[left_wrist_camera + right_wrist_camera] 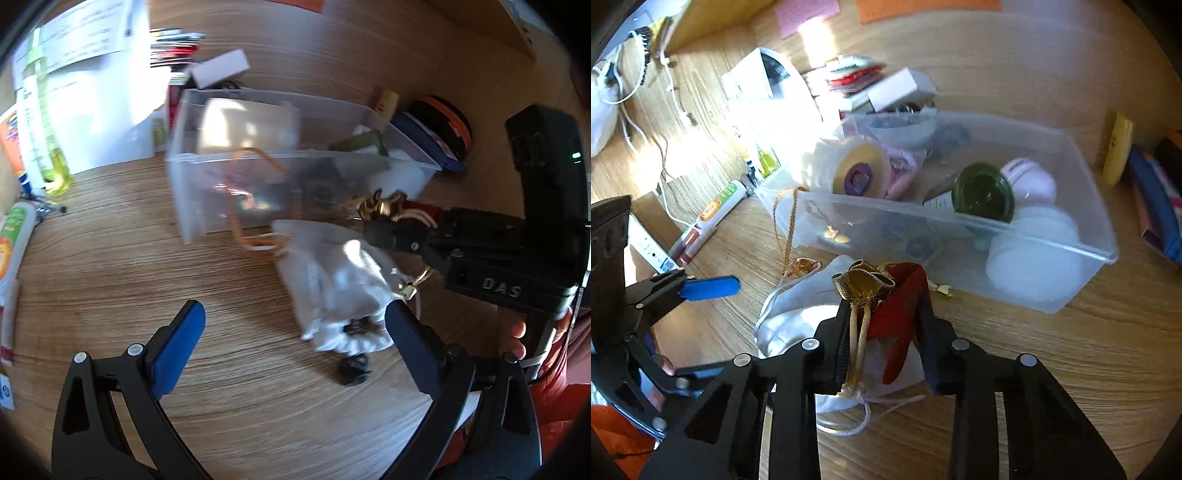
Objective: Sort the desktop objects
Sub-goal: 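Grasp the red velvet pouch with the right tool while the left tool grasps the white drawstring bag, then carry pouch and bag over the clear box and open both tools to drop them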
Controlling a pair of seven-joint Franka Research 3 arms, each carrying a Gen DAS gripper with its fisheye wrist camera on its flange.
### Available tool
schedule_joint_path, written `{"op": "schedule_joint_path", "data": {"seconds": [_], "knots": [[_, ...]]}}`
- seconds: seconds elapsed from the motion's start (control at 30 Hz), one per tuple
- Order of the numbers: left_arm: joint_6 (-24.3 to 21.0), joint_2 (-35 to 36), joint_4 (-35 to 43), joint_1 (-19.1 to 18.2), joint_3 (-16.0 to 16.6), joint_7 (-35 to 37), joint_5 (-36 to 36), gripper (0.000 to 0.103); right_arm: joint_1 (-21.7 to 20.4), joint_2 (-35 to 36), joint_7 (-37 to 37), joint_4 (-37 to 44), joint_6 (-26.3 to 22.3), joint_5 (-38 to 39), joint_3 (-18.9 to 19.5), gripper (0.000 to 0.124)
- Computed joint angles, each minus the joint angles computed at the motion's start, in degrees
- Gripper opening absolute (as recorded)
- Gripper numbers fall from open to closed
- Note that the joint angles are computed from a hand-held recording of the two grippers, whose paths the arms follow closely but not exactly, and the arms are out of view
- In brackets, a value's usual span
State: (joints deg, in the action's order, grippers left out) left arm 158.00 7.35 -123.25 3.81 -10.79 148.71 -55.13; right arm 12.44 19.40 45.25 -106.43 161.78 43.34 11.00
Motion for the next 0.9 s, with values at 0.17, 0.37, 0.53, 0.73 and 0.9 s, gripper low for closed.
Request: {"op": "schedule_joint_path", "data": {"seconds": [0.17, 0.37, 0.53, 0.73, 0.9], "knots": [[-0.4, 0.9, 0.7, -1.2, -0.6, -2.1, 4.2, 0.099, -2.7, -2.8, -7.0, -2.1, 0.9, 8.0, 2.0, 0.028], [-2.7, 4.1, 3.9, -2.1, -1.2, -11.0, 14.3, 0.099, -3.3, -6.0, -13.7, -4.7, 1.7, 17.1, 0.7, 0.028], [1.2, 5.8, 4.3, -3.5, -1.8, -17.6, 24.4, 0.100, -2.9, -7.4, -17.3, -6.0, 1.6, 22.3, -1.1, 0.028], [9.9, 6.2, 1.7, -1.5, -4.8, -20.5, 31.2, 0.090, -2.8, -8.2, -19.8, -6.6, 1.0, 26.6, -2.5, 0.028], [7.0, 5.6, 2.7, 4.6, -9.6, -14.9, 24.3, 0.065, -2.5, -8.3, -19.9, -6.6, 0.9, 27.8, -3.4, 0.028]]}}
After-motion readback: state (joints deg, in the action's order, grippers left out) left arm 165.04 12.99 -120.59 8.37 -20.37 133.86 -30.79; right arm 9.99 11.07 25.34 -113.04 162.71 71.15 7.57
